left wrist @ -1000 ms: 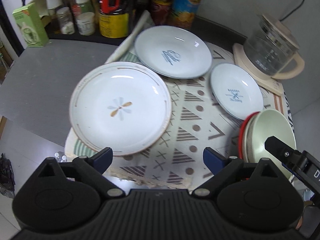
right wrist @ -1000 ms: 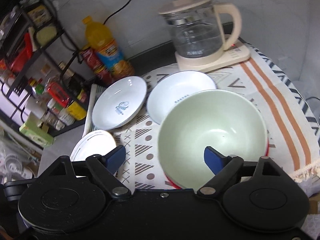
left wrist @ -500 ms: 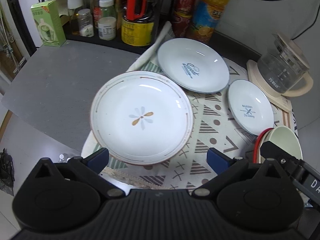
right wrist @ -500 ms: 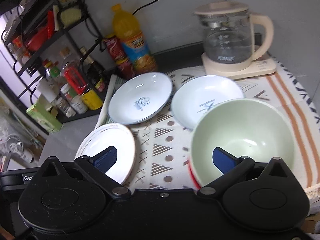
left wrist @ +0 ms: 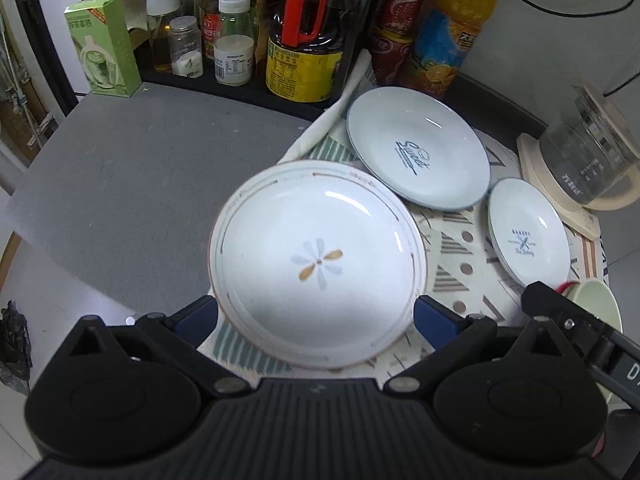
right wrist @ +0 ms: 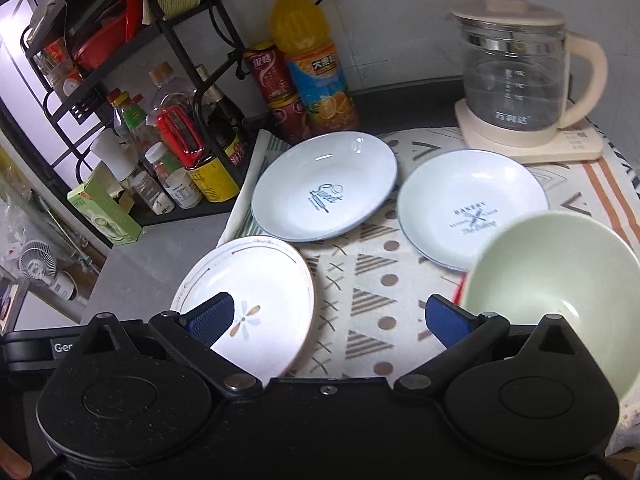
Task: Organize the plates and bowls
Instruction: 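Move both grippers past the flower-pattern plate toward the white 'Sweet' plate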
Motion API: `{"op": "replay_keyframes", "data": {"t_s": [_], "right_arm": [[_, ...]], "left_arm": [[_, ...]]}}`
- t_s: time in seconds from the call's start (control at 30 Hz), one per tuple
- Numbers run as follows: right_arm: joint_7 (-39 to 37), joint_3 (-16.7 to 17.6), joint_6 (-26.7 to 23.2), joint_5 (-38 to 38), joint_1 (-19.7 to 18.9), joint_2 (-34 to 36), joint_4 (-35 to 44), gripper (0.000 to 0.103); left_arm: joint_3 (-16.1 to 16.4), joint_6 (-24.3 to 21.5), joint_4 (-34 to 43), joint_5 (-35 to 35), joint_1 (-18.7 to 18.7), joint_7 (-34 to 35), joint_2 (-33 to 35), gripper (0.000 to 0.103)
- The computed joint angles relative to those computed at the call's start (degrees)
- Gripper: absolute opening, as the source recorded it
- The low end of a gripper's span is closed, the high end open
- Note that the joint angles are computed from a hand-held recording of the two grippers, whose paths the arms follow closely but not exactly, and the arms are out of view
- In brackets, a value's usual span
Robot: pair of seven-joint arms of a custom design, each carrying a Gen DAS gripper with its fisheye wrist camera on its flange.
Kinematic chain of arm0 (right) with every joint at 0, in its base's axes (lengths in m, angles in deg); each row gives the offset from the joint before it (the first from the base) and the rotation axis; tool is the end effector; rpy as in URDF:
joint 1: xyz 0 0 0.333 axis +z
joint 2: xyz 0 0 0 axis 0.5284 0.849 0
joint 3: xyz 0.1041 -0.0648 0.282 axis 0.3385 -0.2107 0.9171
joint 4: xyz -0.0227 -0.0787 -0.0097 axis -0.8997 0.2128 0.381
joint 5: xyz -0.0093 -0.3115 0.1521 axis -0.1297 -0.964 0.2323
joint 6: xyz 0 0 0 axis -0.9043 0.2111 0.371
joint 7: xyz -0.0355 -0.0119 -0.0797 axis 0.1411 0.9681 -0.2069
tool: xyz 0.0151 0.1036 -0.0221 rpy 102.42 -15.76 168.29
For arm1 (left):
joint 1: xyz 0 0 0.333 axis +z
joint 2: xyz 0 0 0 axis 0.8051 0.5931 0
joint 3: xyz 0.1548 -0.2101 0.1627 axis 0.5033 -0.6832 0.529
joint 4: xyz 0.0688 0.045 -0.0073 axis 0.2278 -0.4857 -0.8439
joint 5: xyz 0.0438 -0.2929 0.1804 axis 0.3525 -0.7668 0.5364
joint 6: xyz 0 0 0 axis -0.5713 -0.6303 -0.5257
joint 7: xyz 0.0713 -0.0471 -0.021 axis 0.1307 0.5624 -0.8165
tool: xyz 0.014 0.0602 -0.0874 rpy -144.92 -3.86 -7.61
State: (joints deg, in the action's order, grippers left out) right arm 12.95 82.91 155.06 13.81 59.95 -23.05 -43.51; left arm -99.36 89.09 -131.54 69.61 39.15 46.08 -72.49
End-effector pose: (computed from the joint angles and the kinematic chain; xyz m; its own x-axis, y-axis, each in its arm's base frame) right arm 0.4491 0.3419 0.5666 0.4347 -0.8471 -0.3057 -0.7773 -0.1815 -0.6023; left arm 0.4056 -0.2307 0.5511 0.5753 -0.8061 0.1385 -0.7103 -0.5763 -0.4042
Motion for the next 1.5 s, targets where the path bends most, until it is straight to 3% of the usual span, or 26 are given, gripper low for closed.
{"op": "replay_keyframes", "data": {"t_s": [0.27, 0.43, 0.83, 1.2, 1.37, 1.5], "right_arm": [[14.5, -1.3, -3.3, -9.7, 1.5, 6.3, 7.4, 0.103], [20.8, -2.2, -3.8, -11.5, 2.7, 9.6, 11.4, 0.103], [37.5, -6.4, -6.5, -20.2, 6.5, 16.5, 19.2, 0.101], [51.3, -9.2, -2.9, -25.9, 9.1, 19.8, 19.9, 0.1], [53.6, -9.1, -1.6, -25.3, 9.1, 21.2, 19.9, 0.087], [54.2, -9.2, -1.0, -24.2, 9.2, 22.4, 20.3, 0.077]], "left_arm": [[3.9, 5.0, 0.3, -3.5, 2.4, 8.7, 2.1, 0.103], [5.9, 9.9, 0.7, -8.0, 3.9, 16.7, 4.4, 0.103], [7.4, 15.9, 5.1, -14.7, 8.0, 30.3, 11.8, 0.102], [7.0, 21.5, 8.4, -20.3, 10.8, 40.5, 18.7, 0.099], [6.4, 24.1, 8.3, -24.3, 11.8, 43.2, 20.8, 0.087], [6.1, 24.4, 8.7, -26.1, 12.4, 43.7, 22.3, 0.065]]}}
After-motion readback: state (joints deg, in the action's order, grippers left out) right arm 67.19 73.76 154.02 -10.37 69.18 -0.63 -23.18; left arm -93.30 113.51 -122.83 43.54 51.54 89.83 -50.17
